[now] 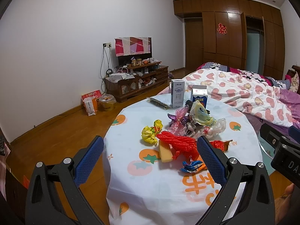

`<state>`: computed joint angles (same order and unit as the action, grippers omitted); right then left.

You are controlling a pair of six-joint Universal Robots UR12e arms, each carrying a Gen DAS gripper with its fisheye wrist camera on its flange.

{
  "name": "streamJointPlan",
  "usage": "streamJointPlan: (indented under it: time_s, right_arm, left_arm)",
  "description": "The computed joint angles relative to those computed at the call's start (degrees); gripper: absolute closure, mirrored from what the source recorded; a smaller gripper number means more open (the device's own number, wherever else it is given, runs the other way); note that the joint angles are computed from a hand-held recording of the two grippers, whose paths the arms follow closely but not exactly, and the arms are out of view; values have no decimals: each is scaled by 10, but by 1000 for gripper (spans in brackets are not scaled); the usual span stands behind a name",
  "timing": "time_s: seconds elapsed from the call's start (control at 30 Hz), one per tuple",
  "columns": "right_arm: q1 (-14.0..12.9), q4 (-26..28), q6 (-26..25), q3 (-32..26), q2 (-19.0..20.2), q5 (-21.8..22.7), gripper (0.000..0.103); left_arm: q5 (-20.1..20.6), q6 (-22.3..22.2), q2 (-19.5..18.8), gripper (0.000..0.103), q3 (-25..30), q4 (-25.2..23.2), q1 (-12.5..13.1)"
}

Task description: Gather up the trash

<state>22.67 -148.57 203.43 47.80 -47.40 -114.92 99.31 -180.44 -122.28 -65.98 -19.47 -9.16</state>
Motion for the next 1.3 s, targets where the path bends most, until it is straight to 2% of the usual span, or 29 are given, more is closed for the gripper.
streamJointPlan:
  time_s: [1.3]
  right_arm:
    - [0, 0, 2, 2, 0, 1, 5]
  left_arm:
    - [1, -2, -1, 6, 4, -8, 1]
